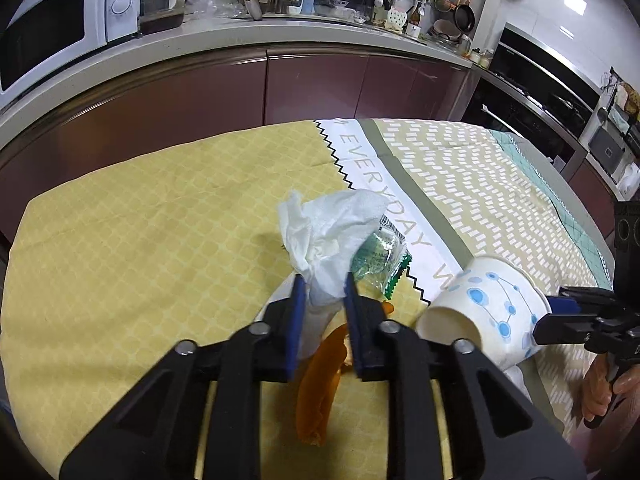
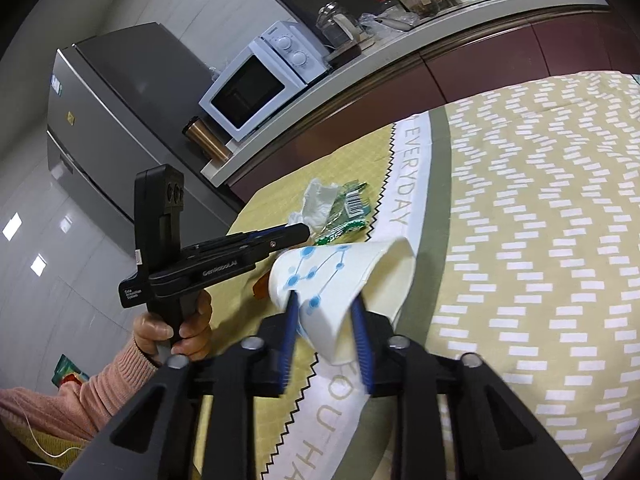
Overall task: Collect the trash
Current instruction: 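Grasp the white tissue with the left tool while the right tool grasps the dotted paper cup, then carry the tissue and paper cup over to the teal bin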
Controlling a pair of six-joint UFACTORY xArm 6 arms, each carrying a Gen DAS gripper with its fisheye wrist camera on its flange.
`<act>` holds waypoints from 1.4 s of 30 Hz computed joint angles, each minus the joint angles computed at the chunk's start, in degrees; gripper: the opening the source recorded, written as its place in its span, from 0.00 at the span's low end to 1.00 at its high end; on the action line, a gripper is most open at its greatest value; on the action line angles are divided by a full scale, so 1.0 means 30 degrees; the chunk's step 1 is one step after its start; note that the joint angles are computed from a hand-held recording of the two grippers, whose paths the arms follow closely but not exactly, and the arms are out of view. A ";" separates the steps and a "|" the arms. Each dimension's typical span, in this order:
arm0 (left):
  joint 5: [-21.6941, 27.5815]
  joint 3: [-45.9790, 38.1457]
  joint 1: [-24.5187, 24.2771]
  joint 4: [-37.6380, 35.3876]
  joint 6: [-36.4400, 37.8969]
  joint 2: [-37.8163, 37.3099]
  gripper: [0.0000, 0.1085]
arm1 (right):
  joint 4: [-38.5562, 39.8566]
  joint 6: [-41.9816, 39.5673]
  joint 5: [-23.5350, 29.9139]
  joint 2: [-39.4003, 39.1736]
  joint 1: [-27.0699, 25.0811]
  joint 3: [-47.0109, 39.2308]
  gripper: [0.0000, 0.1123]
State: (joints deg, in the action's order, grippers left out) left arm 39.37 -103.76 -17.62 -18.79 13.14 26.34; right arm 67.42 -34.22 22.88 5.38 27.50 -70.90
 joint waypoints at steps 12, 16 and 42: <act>-0.2106 0.3280 0.0471 -0.0307 0.0236 -0.2735 0.11 | -0.1421 0.0221 -0.0757 -0.0179 0.0880 -0.0395 0.02; -0.2720 0.4897 0.0794 -0.0844 0.0574 -0.4106 0.11 | -0.2002 0.0451 -0.0968 -0.0202 0.1173 -0.0588 0.02; -0.5126 1.6608 0.4160 -0.1440 0.0433 -1.4569 0.11 | -0.3962 0.0818 0.1179 0.3586 0.3496 -0.5966 0.02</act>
State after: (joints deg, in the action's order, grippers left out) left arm 23.99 -53.94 -5.14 -23.11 14.44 -17.37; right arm 55.54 -31.77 26.42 16.14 37.99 -88.79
